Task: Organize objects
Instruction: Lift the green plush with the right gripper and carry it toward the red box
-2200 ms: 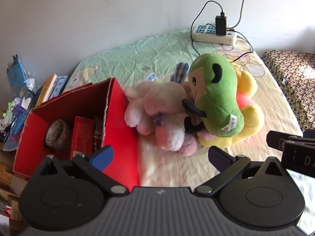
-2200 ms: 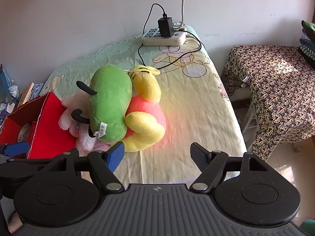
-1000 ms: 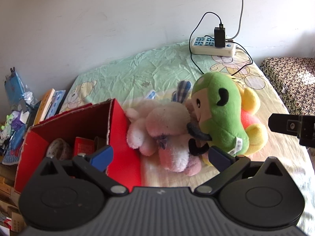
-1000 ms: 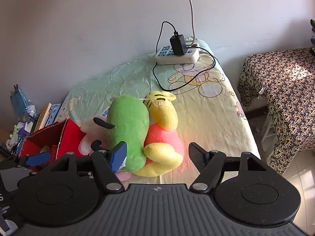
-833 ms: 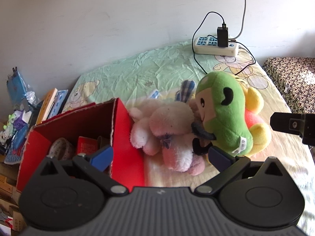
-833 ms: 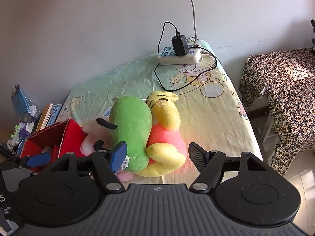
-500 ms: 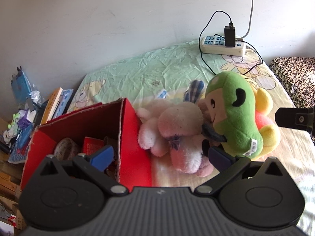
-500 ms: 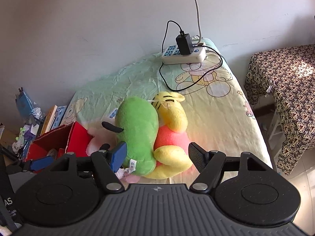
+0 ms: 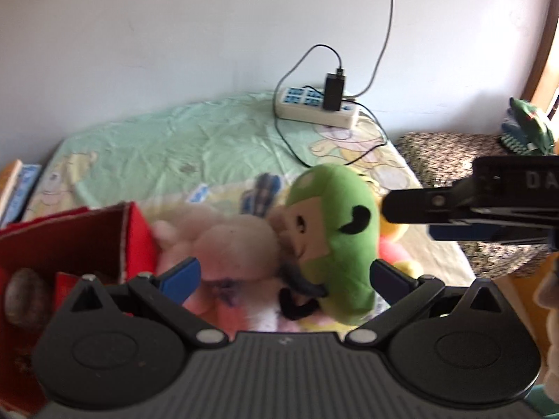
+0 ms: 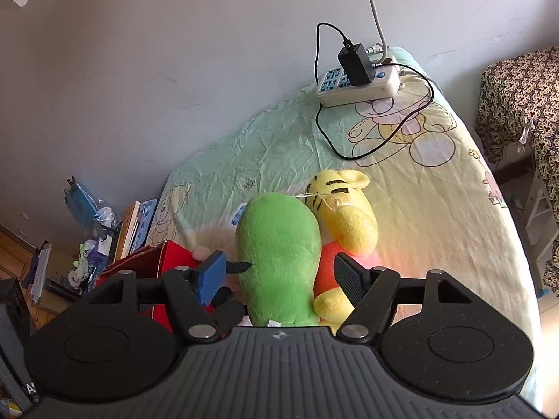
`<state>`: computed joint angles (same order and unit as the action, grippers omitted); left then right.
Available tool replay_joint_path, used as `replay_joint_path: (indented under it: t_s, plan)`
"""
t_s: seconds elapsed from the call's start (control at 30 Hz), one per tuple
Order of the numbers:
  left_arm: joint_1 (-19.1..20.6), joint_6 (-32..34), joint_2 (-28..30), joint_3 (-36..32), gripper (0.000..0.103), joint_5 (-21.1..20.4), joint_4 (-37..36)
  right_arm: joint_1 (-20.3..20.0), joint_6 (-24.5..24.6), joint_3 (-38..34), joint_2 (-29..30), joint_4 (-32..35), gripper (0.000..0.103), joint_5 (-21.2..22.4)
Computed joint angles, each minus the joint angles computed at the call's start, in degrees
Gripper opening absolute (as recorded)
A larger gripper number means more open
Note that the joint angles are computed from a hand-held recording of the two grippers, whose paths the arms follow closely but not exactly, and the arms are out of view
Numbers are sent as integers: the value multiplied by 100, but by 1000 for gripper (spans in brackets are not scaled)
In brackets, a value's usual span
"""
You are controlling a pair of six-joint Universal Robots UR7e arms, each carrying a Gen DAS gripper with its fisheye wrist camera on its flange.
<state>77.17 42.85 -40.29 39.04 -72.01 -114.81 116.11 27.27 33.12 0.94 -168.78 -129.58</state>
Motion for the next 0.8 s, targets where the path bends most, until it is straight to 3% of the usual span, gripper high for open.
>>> replay_joint_path:
  t_s: [0.2,0.3,0.5,0.6,0.67,0.8]
  plan:
    - [12,-193,246,-421,103,-356,538,-218,305,278,-155,-111,64,666]
    - [-6,-54,275,-354,103,-354,425,-301,383,281,-162,-123,64,935]
    - [39,-292,807,-1237,101,-430,1072,-420,470,176,-114,26,64,1258]
    - [75,-487,1211,-2056,90,-531,1701,-465,517,174,-109,-14,63,1409]
    - [97,-546,1571,-2800,75,-615,2275,-474,469,149,-97,-5,61,1447]
    - [96,-473,1406,-2438,72,-641,2059,-468,426,172,-103,-51,58,1420]
